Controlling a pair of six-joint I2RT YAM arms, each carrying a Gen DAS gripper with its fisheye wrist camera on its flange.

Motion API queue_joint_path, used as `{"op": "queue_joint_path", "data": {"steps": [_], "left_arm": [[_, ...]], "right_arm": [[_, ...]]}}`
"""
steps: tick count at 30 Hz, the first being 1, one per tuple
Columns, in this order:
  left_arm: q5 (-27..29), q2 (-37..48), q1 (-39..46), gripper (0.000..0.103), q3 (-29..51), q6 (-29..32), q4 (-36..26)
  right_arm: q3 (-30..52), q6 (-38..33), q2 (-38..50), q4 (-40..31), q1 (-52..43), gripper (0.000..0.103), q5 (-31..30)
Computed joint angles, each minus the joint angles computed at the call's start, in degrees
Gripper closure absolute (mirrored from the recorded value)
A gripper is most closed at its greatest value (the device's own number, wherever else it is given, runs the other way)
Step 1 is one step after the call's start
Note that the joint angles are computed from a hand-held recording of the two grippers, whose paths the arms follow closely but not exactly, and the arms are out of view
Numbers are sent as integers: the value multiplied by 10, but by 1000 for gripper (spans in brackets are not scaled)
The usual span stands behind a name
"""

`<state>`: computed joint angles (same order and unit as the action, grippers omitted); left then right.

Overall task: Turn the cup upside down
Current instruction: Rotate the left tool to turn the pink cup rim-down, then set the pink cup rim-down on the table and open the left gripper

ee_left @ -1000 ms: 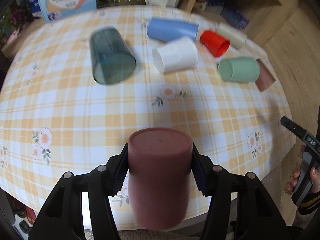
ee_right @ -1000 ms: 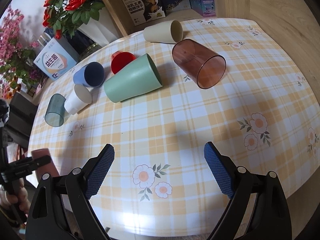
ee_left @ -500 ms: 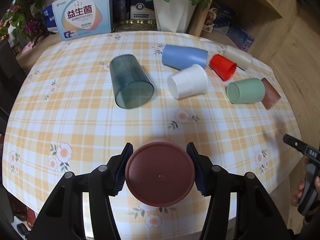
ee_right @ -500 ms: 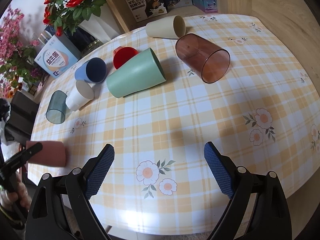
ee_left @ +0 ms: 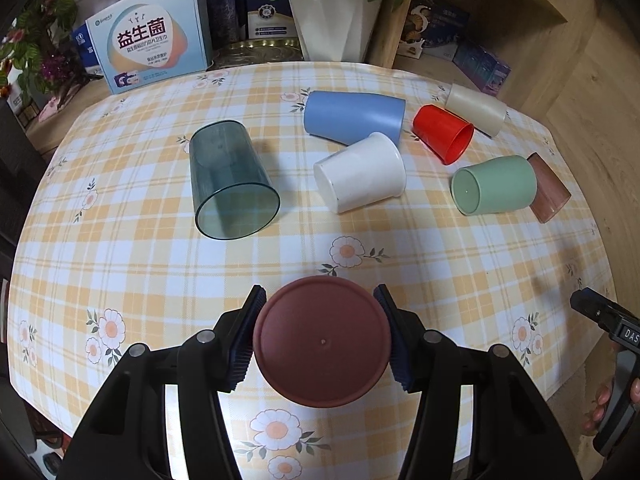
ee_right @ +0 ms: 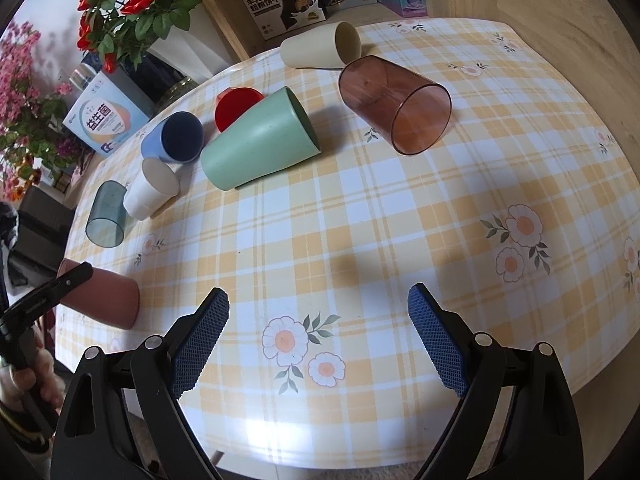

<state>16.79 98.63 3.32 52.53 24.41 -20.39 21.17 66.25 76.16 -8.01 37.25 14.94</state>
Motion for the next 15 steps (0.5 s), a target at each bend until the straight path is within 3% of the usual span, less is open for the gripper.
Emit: {"op": "queue_joint_path", "data": {"steps": [10, 12, 15], "left_arm": [[2, -3, -2, 45, -8, -8, -1], [4, -3, 0, 38, -6, -10, -7], [14, -10, 6, 15, -6, -16, -13]], "right_arm": [[-4, 0, -7, -1, -1, 15, -1], [-4, 1, -8, -4, 1, 15, 0], [-3, 1, -13, -9, 3, 15, 2]]}}
